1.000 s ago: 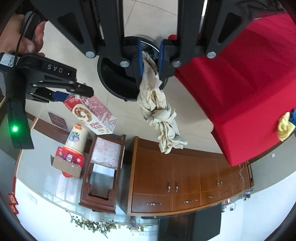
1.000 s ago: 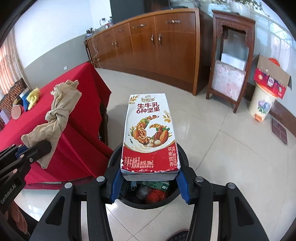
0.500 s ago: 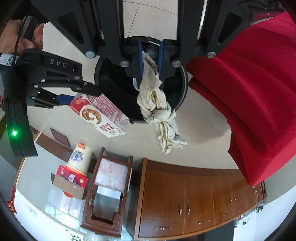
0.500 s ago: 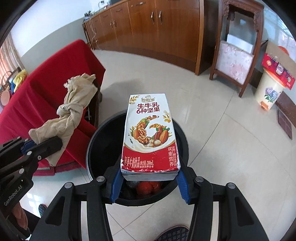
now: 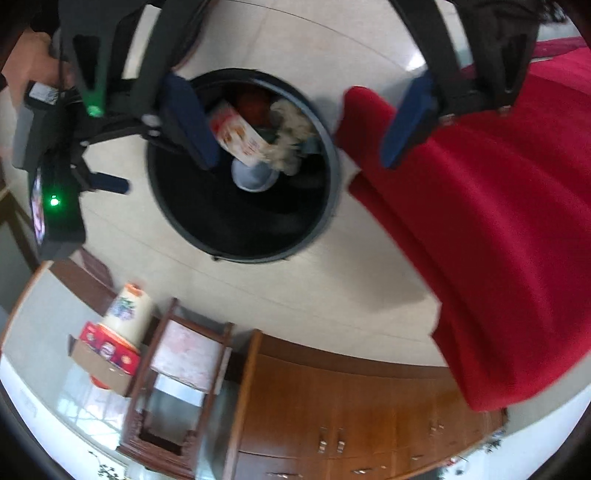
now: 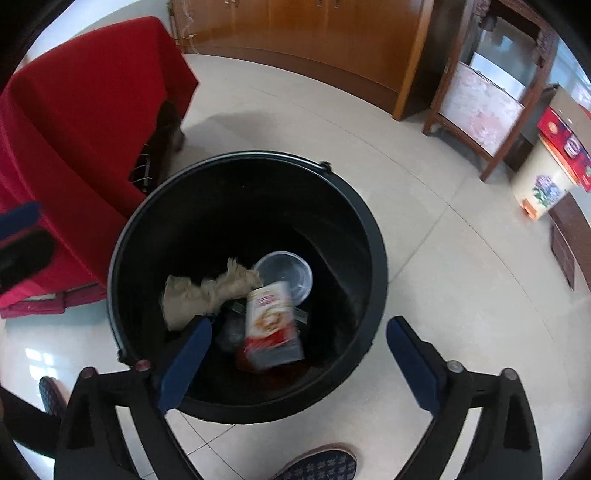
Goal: Collect trash
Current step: 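Open both grippers to drop the cloth and milk box into the bin, then move both grippers back to the table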
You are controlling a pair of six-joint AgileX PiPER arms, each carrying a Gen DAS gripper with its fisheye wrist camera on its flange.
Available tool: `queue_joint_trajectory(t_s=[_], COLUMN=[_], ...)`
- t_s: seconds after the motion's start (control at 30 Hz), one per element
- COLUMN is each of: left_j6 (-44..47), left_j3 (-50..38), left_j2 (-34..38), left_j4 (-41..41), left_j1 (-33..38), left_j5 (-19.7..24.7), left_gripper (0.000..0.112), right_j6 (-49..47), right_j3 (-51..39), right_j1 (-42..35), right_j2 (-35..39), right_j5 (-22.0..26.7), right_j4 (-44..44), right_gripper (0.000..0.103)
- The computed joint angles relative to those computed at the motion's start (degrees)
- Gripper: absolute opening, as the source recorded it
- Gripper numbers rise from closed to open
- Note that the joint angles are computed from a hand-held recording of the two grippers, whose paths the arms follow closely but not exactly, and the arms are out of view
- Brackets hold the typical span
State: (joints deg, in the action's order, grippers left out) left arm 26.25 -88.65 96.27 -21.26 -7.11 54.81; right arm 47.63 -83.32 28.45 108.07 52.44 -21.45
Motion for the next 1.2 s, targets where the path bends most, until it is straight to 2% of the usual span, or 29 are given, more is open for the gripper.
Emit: queue_joint_trajectory(t_s=[0.27,0.6,1.0,1.2], left_j6=[2.7,3.0,6.5,8.0], left_j3=[2.5,1.9,0.6,-0.4], left_j2=[-3.3,-5.1,-8.9,-9.6], left_j4=[-0.6,-0.6,-3.1,-5.5], left_j1=[3.9,6.1,13.8,19.5], left_j5=[-0.2,0.6,2.0,2.9], left_gripper=[0.096,0.096,0.097,0.097], right_j6=[3.7,4.9,7.0,5.3], right_j3=[-1.7,-7.2,-19.2,-31.6], right_j1=[1.9,8.1,15.0,19.2], right_j2=[-0.8,-1.7,0.2,4.6], right_j5=[1.3,5.8,12.3,16.8], right_j4=[-1.9,-4.9,-9.1,-11.1], right_gripper=[0.103,0.103,0.103,0.103])
